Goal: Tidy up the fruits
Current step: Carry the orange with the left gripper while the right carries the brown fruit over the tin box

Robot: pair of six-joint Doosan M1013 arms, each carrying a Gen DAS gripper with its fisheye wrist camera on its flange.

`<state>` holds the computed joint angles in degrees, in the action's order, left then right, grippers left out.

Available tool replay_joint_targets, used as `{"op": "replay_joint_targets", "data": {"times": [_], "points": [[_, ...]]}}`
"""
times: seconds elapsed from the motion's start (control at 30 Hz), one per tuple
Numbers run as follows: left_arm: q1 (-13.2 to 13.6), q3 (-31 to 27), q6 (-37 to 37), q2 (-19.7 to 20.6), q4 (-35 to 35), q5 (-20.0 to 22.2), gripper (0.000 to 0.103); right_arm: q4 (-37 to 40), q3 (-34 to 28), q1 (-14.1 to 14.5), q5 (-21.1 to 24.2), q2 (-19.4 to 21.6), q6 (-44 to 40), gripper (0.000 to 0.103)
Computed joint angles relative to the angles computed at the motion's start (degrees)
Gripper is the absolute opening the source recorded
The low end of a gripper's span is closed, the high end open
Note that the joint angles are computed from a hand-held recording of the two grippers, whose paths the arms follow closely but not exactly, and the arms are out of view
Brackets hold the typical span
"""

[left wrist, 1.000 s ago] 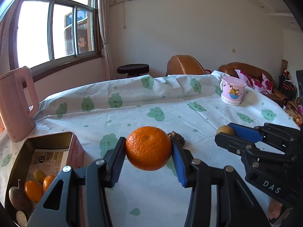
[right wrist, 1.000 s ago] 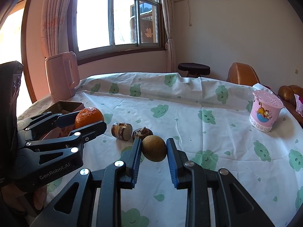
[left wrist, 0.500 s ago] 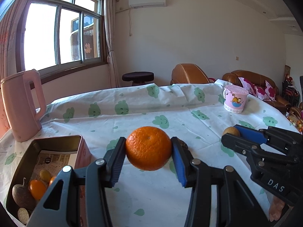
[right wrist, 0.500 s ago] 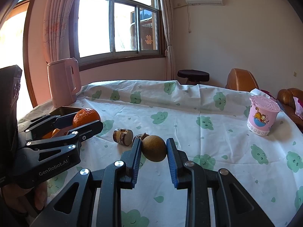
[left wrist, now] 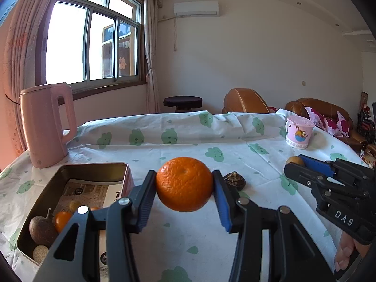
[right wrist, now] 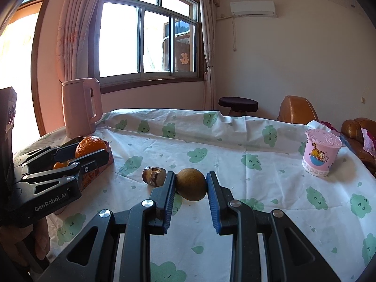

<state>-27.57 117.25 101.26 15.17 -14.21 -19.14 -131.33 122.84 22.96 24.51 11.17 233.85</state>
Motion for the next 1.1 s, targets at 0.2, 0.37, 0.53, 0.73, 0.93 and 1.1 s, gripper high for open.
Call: {"op": "replay_joint_targets", "data": {"times": [0.2, 0.37, 0.53, 0.73, 0.93, 1.1], "points": [[0.96, 0.9, 2.52, -0.67, -2.71, -0.26, 0.049, -2.34, -0.9, 1.08, -1.34, 0.68, 1.58, 0.029], [1.91, 1.44, 4.1, -1.07, -4.87, -0.46, 0.049, -4.87, -1.85, 2.03, -2.52, 1.4, 3.28, 0.029], [2.9, 1.82, 4.28, -1.42, -5.86, -0.26, 0.049, -6.52, -2.93, 2.86, -3.59, 2.12, 3.82, 0.029], [3.68, 2.13, 4.96, -1.69, -6.76, -0.3, 0.049, -7.56, -4.22, 3.73, -4.49, 2.72, 3.75, 0.029], [4.38, 2.47, 5.22, -2.17, -7.49, -0.41, 0.049, -9.11, -5.42, 4.45, -5.26, 3.28, 4.41, 0.029], [5.01, 2.77, 6.48, -2.54, -9.07, -0.71, 0.049, -10.56, -6.44, 5.02, -5.9, 3.76, 5.05, 0.029]]}}
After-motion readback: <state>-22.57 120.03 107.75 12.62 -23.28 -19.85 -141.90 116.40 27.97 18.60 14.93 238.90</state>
